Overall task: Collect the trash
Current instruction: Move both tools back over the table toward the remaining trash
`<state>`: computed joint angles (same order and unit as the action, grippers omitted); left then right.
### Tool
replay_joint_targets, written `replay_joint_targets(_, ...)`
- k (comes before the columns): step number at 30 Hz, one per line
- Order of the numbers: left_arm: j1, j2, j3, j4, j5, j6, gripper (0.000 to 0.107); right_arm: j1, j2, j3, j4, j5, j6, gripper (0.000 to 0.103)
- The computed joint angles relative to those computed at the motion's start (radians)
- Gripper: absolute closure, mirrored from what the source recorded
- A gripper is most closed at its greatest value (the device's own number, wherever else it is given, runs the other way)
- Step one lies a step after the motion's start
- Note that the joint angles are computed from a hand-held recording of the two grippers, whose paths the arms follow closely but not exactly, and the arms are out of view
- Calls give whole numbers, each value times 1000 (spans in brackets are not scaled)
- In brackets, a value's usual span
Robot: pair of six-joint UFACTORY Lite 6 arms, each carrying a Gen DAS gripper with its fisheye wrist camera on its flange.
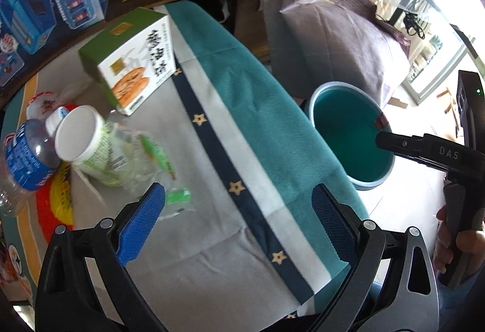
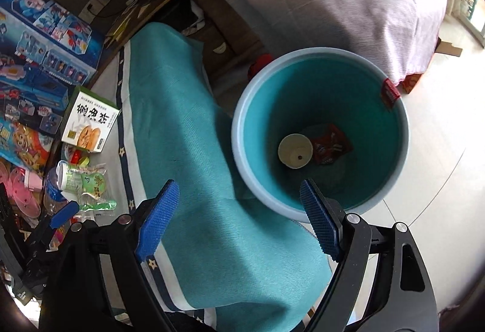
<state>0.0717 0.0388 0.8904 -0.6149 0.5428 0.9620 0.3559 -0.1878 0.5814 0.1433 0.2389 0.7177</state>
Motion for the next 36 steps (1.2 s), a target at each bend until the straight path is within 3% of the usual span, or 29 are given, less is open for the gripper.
replay_joint_targets(7,317,-30,49,-32,79,242,10,176,185,221,-163,53,202,25)
replay_joint_targets(15,573,244,430,-27,149,423,9,301,413,537,-248,171,251,25)
replay_joint_targets(20,610,438,674,8,193,473,9,351,573,759,-233,253,222,25)
replay_joint_targets(27,550,596,852,42,276,512,9,398,780,1082,-252,387,208,25)
replay_joint_targets(31,516,653,900,70,314,535,9,402,866,1211,-246,442,200,25)
replay_joint_targets(34,501,631,823,51,260,611,9,401,911,1262,-233,462,195,25)
replay_joint_targets(36,520,622,791,5,278,672,9,398,933,1279,-224,464,195,25)
